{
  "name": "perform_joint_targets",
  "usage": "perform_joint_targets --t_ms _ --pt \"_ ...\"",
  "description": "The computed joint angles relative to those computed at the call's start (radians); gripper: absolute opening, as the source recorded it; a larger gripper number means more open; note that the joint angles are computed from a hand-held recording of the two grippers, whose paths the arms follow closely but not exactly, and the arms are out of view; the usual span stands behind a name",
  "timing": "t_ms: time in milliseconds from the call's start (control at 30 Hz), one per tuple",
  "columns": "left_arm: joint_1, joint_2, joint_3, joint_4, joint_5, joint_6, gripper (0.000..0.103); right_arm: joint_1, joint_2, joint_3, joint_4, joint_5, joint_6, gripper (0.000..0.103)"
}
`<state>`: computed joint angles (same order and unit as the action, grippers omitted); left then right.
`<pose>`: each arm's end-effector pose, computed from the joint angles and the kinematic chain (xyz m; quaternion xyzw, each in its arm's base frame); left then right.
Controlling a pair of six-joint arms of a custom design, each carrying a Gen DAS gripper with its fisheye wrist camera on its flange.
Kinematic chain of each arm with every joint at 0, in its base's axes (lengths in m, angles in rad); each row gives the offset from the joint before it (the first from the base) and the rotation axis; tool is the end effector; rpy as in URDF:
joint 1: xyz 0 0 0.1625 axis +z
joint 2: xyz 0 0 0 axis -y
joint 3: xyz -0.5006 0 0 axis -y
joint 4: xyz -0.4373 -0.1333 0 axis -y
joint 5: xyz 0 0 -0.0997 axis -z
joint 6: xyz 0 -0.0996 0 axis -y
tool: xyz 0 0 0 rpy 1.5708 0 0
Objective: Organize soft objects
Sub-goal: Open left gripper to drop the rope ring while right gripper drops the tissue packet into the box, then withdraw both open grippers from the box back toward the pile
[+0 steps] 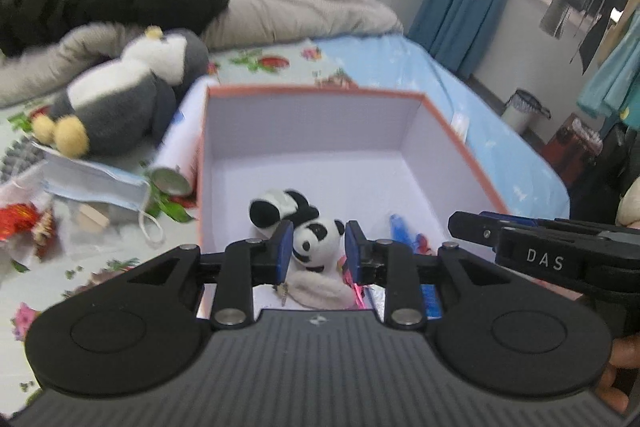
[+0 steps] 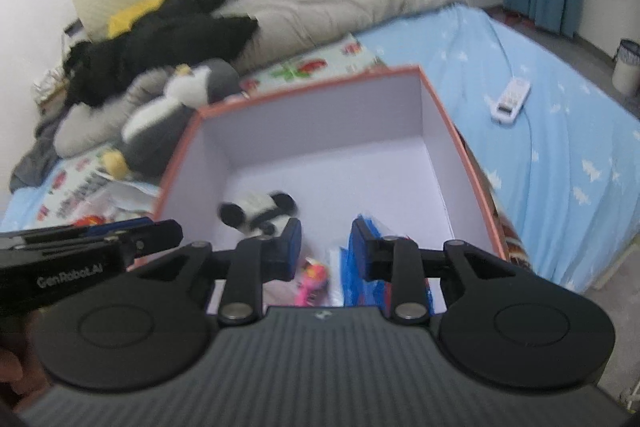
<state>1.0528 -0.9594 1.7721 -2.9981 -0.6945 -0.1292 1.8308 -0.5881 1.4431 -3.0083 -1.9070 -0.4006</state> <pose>-0.1674 -0.7175 0.2603 0.0408 0.8717 -0.3883 0.2963 0.3126 -0.7844 0.0866 0.2608 -0.9089 0.2711 0.1798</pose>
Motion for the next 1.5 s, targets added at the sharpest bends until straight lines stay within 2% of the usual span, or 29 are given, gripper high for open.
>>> perform_joint_targets --t_ms 533,800,967,1133,1367,1500 --pt "-0.214 -0.218 0.269 -0.195 0.186 0.025 0.033 0.098 -0.137 0.228 -0.201 0.109 -0.029 0.032" --pt "-0.316 -0.342 0.423 -0.188 0.294 -0.074 0.033 0.136 -0.177 0.328 -0.249 0.148 -0.041 0.032" --pt "-0.371 -0.433 0.52 -0.086 0.361 -0.223 0.033 0.15 -0.186 0.377 -0.245 0.154 -0.05 0.032" --pt "-0.404 -0.528 0.598 0.104 0.407 -0.434 0.033 0.16 -0.181 0.412 -0.232 0.164 -0.051 0.032" --pt "-0.413 -0.627 0.657 0.369 0.432 -0.685 0.033 0.165 -0.166 0.451 -0.218 0.184 -0.053 0.032" --pt "-0.41 -0.652 0.683 0.454 0.44 -0.78 0.033 0.161 -0.156 0.47 -0.215 0.196 -0.062 0.032"
